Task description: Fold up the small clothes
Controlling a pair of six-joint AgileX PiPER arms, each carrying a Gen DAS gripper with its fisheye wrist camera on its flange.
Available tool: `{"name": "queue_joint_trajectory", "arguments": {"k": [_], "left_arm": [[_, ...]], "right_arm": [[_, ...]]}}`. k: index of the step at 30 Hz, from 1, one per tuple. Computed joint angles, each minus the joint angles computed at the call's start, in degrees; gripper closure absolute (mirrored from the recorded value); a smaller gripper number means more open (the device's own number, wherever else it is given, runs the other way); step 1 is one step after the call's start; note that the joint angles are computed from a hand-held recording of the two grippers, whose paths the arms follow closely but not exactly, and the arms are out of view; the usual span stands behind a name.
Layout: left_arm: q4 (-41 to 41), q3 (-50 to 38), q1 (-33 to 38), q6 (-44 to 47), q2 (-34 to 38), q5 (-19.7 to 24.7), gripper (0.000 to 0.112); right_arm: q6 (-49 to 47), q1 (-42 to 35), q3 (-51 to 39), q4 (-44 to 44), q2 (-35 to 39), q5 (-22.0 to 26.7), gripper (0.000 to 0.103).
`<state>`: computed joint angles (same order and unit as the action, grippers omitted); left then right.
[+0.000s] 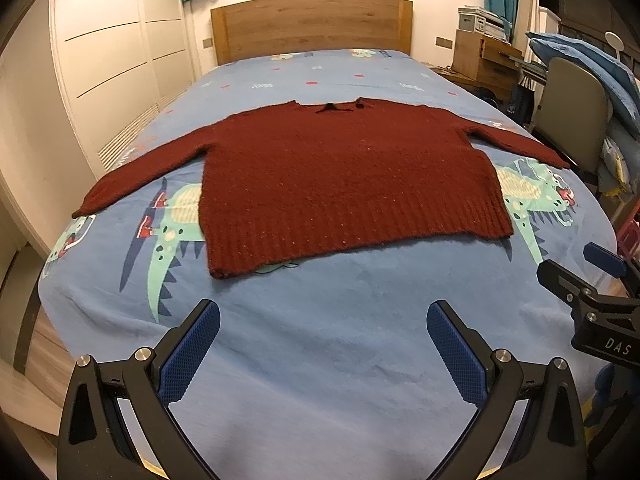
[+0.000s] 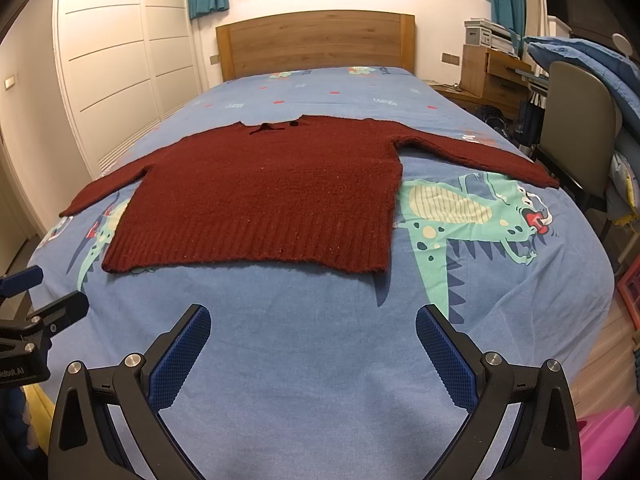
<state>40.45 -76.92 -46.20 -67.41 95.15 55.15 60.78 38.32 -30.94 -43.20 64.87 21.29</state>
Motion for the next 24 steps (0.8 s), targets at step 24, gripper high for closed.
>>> {"name": "queue_joint_trajectory", "arguments": {"k": [24], "left_arm": [[-1.62,0.15,0.84,1.28,0.14,-0.75,0.010]], "right_arm": [[-1.88,-1.24,-0.10,1.73,0.44,-0.96,0.000]]}}
